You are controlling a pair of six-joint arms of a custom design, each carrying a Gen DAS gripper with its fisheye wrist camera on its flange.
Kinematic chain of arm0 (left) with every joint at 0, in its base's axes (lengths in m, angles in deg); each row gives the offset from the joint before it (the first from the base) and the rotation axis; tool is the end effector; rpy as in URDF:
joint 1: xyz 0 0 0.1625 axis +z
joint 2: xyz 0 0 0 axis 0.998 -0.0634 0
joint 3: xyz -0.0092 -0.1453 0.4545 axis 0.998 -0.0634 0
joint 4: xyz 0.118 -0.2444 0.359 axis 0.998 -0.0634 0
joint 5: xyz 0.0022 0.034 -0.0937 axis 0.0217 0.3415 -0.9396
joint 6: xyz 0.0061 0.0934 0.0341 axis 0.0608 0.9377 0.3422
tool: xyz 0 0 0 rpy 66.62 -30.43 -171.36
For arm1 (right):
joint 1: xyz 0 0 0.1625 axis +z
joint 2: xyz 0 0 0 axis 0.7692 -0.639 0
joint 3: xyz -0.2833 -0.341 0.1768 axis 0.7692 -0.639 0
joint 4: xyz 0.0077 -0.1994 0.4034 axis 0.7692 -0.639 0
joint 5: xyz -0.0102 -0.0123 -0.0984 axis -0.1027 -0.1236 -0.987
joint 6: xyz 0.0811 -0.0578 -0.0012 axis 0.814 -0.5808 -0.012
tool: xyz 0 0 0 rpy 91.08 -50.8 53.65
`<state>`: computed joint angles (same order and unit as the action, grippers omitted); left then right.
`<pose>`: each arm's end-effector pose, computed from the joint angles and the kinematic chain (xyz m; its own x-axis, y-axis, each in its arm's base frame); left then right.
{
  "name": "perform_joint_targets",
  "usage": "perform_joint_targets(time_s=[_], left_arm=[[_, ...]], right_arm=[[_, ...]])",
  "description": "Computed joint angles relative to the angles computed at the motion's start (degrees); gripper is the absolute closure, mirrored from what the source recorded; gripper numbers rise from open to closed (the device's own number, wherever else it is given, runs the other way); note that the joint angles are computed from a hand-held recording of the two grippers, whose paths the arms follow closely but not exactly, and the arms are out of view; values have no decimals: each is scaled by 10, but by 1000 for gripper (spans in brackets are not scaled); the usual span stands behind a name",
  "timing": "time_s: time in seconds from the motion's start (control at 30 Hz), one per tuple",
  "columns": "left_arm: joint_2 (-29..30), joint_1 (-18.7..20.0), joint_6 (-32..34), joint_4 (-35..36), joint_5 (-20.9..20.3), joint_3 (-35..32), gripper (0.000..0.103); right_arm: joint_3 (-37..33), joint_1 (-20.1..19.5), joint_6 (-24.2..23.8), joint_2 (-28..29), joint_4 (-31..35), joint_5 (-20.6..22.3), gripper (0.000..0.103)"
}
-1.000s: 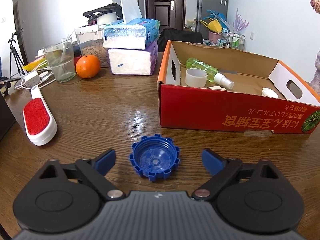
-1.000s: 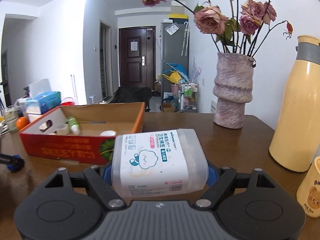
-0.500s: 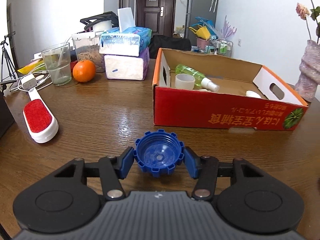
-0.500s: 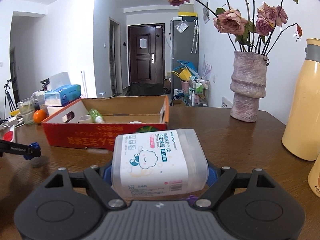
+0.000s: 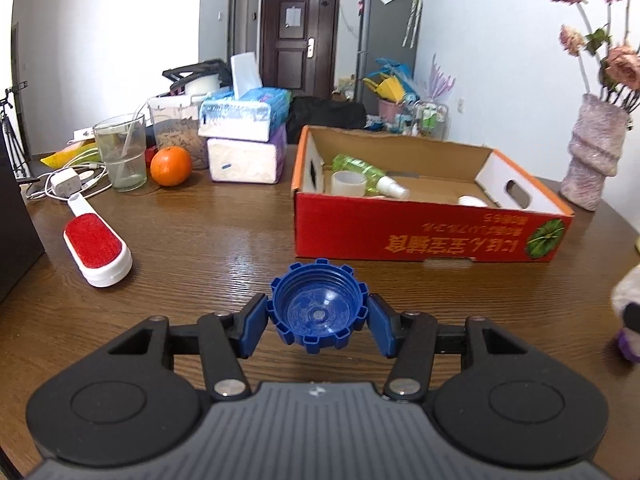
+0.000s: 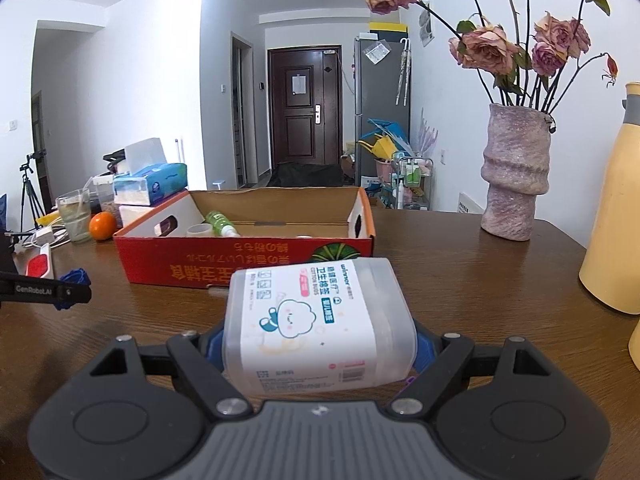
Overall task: Organize rigid objects
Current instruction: 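Carry the blue cap and wipe box over the red box with both tools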
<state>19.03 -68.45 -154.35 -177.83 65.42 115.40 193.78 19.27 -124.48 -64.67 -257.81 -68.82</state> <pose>-0.2912 -0.3295 0.0167 -0.6722 -0.4468 -0.5903 0.3683 0.4898 -0.7902 0.0169 -0.4191 0.2793 -0.6303 -0.5094 0.5859 -0.7760 0.3897 -0.4960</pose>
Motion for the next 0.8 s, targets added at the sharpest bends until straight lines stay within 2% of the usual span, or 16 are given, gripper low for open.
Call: perform_joint_targets(time_s=[0.37, 0.8], left_arm=[[23, -45, -11, 15, 7, -16, 48], [38, -52, 4, 18, 27, -41, 48]], right_arm=[[11, 4, -7, -9, 15, 7, 20], [16, 28, -2, -8, 19, 12, 20]])
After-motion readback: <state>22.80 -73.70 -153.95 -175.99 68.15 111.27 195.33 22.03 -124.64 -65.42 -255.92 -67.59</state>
